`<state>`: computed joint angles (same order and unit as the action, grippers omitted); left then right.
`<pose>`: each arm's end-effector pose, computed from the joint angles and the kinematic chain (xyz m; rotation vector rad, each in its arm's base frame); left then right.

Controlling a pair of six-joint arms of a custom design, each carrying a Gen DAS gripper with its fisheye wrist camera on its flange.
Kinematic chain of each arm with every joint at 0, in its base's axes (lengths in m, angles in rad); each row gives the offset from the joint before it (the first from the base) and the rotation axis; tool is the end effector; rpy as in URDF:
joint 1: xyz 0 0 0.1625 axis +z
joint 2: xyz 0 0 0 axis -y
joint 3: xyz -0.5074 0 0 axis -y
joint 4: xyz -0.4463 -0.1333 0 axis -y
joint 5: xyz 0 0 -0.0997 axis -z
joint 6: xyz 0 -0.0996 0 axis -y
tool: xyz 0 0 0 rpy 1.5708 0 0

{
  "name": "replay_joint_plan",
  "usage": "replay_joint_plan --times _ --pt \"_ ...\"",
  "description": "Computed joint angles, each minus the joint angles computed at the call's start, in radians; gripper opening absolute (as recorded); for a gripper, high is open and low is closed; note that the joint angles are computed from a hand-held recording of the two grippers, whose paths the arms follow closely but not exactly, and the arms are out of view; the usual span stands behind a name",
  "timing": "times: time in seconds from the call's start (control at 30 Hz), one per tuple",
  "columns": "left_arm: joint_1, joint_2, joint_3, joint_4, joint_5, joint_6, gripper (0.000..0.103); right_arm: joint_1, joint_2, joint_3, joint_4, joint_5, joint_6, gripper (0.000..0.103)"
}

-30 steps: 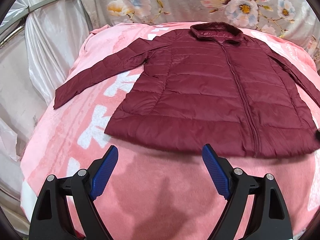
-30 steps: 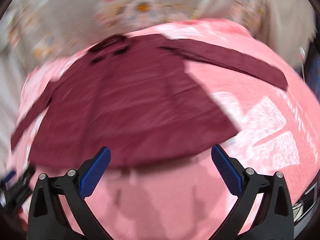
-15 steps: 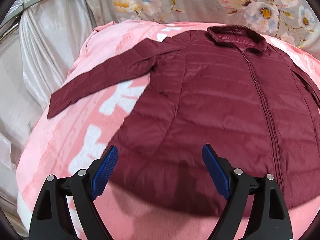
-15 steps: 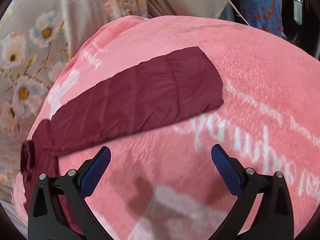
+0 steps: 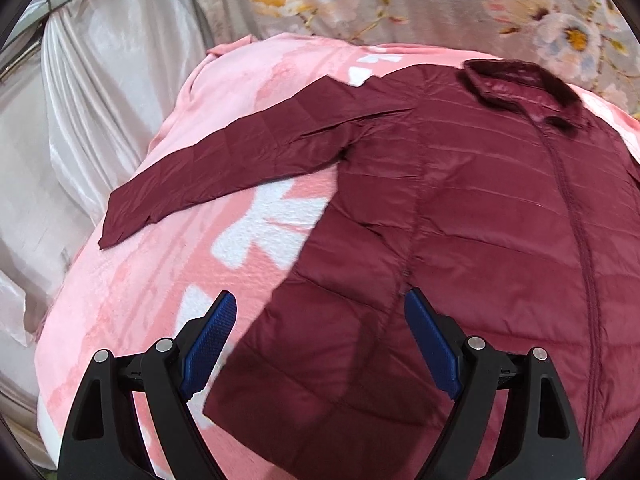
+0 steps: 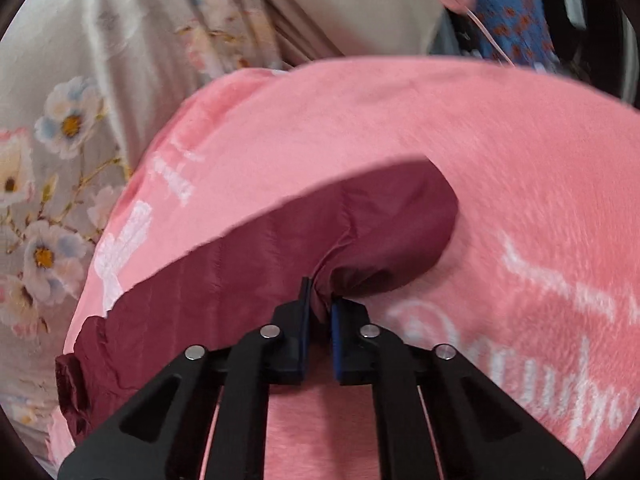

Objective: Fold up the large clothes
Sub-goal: 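Grasp the sleeve cuff nearest the right tool and lift it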

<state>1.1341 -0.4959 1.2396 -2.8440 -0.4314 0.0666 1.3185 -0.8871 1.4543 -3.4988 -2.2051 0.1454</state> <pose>-0.1702 -0.8937 0.1162 0.1609 2.0140 -0.7651 -0.1268 -0.7895 0.3969 -0.9096 -1.8429 1.5704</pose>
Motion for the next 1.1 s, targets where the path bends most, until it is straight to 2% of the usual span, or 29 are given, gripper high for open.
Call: replay_joint_plan --times 0.1,0.2,0.3,0.4,0.6,0.67,0.73,0.77,0.83,0.9,0.97,1.1 --pt "0.009 0.007 -0.021 0.017 0.024 -0.029 0.083 0.090 0.067 -0.099 -0.027 0.036 -0.224 0.005" --pt "0.016 0.014 -0.040 0.009 0.035 -0.024 0.083 0.162 0.132 -0.177 0.039 0.137 -0.370 0.005" --pt "0.021 0.015 -0.049 0.017 0.034 -0.031 0.083 0.215 0.213 -0.270 0.171 0.234 -0.465 0.005" --pt "0.029 0.008 -0.058 0.060 0.019 -0.072 0.083 0.245 0.291 -0.348 0.296 0.303 -0.513 0.005" --pt "0.040 0.007 -0.076 0.077 0.007 -0.081 0.083 0.274 0.454 -0.521 0.577 0.374 -0.547 0.009" --pt "0.044 0.004 -0.083 0.088 -0.012 -0.092 0.083 0.284 0.484 -0.534 0.614 0.358 -0.559 0.018" --pt "0.049 -0.002 -0.095 0.116 -0.048 -0.119 0.083 0.289 0.489 -0.517 0.618 0.358 -0.575 0.038" --pt "0.051 -0.003 -0.103 0.130 -0.072 -0.130 0.083 0.292 0.478 -0.482 0.592 0.361 -0.583 0.040" --pt "0.053 -0.005 -0.125 0.156 -0.135 -0.152 0.083 0.293 0.446 -0.414 0.536 0.371 -0.590 0.049" --pt "0.053 0.000 -0.149 0.162 -0.203 -0.156 0.084 0.283 0.412 -0.365 0.496 0.388 -0.564 0.052" --pt "0.057 0.013 -0.191 0.190 -0.306 -0.159 0.085 0.267 0.366 -0.303 0.443 0.383 -0.515 0.054" --pt "0.077 0.091 -0.370 0.398 -0.496 -0.252 0.085 0.233 0.314 -0.258 0.391 0.315 -0.414 0.057"
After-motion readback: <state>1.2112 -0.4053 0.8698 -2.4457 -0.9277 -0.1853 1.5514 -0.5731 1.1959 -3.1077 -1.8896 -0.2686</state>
